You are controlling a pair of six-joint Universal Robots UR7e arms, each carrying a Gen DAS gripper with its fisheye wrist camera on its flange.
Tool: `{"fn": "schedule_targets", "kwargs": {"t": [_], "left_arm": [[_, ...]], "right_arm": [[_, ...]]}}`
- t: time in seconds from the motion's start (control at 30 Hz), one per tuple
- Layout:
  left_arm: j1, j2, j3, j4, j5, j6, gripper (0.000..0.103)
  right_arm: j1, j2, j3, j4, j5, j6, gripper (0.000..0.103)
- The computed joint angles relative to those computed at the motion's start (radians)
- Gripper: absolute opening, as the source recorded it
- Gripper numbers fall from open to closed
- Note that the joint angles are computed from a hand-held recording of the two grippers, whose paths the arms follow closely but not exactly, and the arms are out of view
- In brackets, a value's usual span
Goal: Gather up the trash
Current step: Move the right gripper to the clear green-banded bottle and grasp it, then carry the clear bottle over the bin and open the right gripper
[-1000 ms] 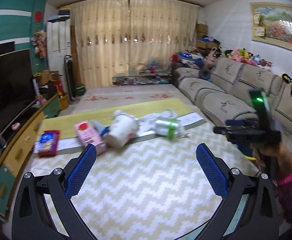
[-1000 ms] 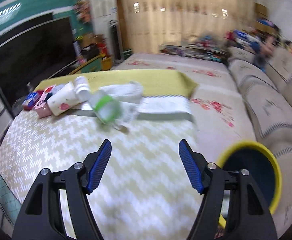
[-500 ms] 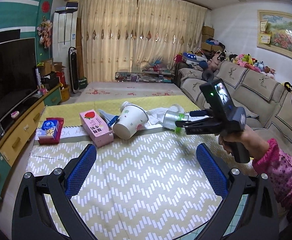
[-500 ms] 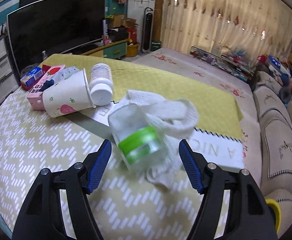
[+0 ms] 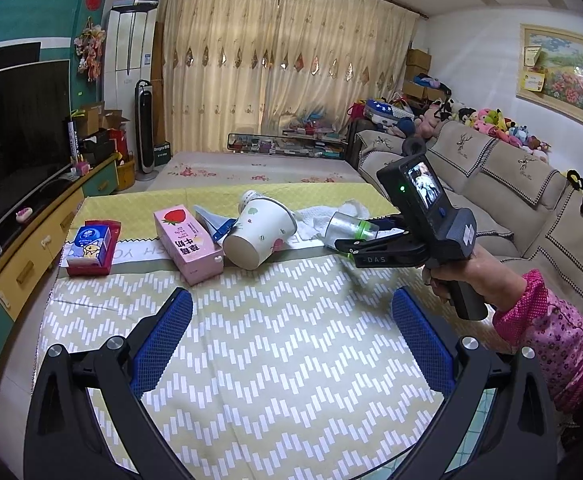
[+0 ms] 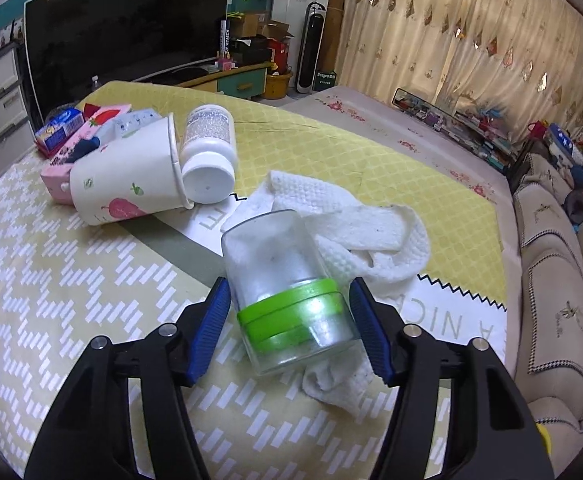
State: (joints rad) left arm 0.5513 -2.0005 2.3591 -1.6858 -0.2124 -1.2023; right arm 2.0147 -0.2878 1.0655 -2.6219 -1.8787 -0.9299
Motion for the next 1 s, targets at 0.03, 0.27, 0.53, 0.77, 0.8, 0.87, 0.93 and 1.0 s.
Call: {"fn": "schedule_targets", "kwargs": {"t": [0.03,0.27,0.53,0.77,0.8,0.87,0.93,1.0], "left_arm": [[-0.001,-0.001,-0.001,0.007,0.001,-0.005,0.098],[-0.024,-0.002,-0.02,0.12,0.009,-0.098,0.098],[-0.048,-0.001,-0.03,0.214,0.007,-0.18,0.098],[-0.068,0.014,-0.038,0.259,0.004,-0.224,0.098],[-0.072,0.015,-0.041,0.273,0.003,-0.234,0.098],[-0.08,0.02,-0.051,0.317,0.002,-0.267,0.098],[-0.082,0.024,-0.056,0.333,0.001,-0.276,0.098],[-0.08,0.025,-0.054,0.315,0.001,-0.262,0.098]], "right_arm": [[0.001,-0.002,0.002,0.0,-0.003,0.007,0.057],[-0.002,-0.077,0.065,0.074,0.051,0.113,0.052],[-0.011,-0.197,0.15,0.216,0.177,0.254,0.05],[-0.004,-0.242,0.235,0.217,0.144,0.272,0.05],[-0.005,-0.249,0.244,0.213,0.15,0.274,0.05],[-0.008,-0.279,0.273,0.198,0.162,0.273,0.05],[-0.013,-0.302,0.29,0.187,0.172,0.274,0.05],[-0.022,-0.334,0.311,0.168,0.184,0.282,0.05]]}}
